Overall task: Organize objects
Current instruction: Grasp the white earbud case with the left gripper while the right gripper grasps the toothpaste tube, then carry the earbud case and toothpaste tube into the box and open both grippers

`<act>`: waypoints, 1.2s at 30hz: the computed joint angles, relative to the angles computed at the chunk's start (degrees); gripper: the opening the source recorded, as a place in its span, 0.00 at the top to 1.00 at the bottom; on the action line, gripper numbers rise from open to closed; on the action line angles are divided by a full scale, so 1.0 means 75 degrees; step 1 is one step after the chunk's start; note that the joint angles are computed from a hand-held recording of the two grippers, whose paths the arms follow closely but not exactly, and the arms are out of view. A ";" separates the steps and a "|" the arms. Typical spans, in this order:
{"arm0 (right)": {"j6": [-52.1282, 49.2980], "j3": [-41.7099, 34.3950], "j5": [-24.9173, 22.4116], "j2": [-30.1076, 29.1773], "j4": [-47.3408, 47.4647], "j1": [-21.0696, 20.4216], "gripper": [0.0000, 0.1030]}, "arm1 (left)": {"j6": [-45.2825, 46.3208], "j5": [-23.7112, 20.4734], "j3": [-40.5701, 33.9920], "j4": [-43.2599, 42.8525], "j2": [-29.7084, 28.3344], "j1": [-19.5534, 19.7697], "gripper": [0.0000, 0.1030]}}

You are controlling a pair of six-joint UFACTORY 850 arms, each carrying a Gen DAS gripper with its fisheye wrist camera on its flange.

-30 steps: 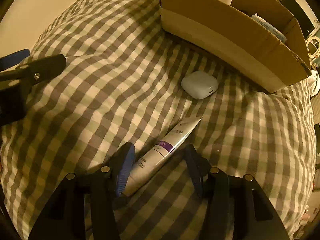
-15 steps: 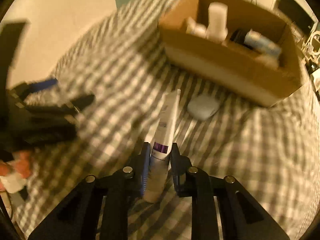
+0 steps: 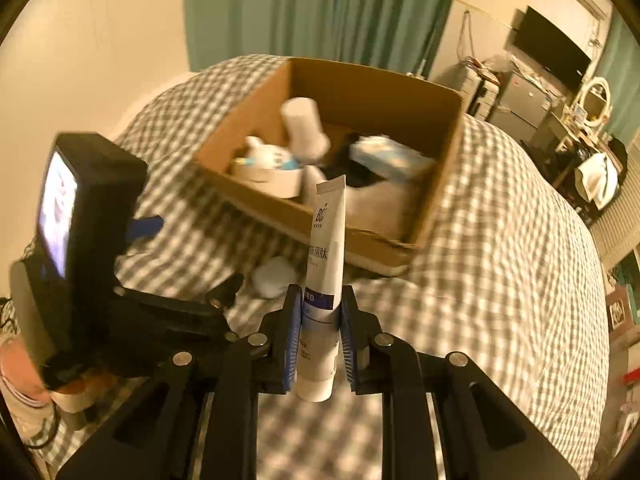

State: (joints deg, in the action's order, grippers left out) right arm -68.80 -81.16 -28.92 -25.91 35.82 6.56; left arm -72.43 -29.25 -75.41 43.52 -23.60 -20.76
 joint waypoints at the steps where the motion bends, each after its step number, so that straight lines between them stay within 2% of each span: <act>1: 0.0010 -0.0092 -0.0041 -0.0059 0.0005 -0.0066 0.83 | -0.0036 -0.0001 -0.0123 0.0045 -0.0142 -0.0007 0.00; 5: 0.0126 -0.0576 -0.0304 -0.0380 -0.0097 -0.0298 0.83 | 0.0149 0.0198 -0.0486 -0.0012 -0.0637 0.0025 0.02; 7: 0.0051 -0.0734 -0.0366 -0.0572 0.0032 -0.0363 0.83 | 0.0445 0.0216 -0.0619 -0.0149 -0.0832 0.0034 0.08; 11: -0.0158 -0.1042 -0.0689 -0.0897 0.0395 -0.0482 0.83 | 0.1021 0.0462 -0.0823 -0.0942 -0.1183 0.0215 0.10; 14: -0.0385 -0.1053 -0.0793 -0.0931 0.0634 -0.0532 0.83 | 0.1554 0.0877 -0.0850 -0.1745 -0.1285 0.0402 0.17; 15: -0.0475 -0.1041 -0.0812 -0.0932 0.0735 -0.0549 0.83 | 0.1741 0.0932 -0.0872 -0.1899 -0.1317 0.0418 0.22; 16: -0.0523 -0.1035 -0.0824 -0.0933 0.0821 -0.0562 0.83 | 0.1986 0.0983 -0.0893 -0.2062 -0.1339 0.0421 0.34; 18: -0.0581 -0.1035 -0.0831 -0.0947 0.1034 -0.0593 0.83 | 0.2573 0.1032 -0.0945 -0.2415 -0.1360 0.0405 0.47; 20: -0.0533 -0.1056 -0.0870 -0.0963 0.1095 -0.0611 0.83 | 0.2290 0.0771 -0.1013 -0.1967 -0.1363 0.0318 0.47; 28: -0.0424 -0.0732 -0.0664 -0.0641 0.1023 -0.0598 0.83 | 0.2450 0.0301 -0.0786 -0.2207 -0.0889 0.0239 0.47; 36: -0.0548 -0.0036 -0.0368 0.0253 0.1135 -0.0529 0.83 | 0.1913 -0.0039 -0.0184 -0.1355 0.0180 0.0006 0.47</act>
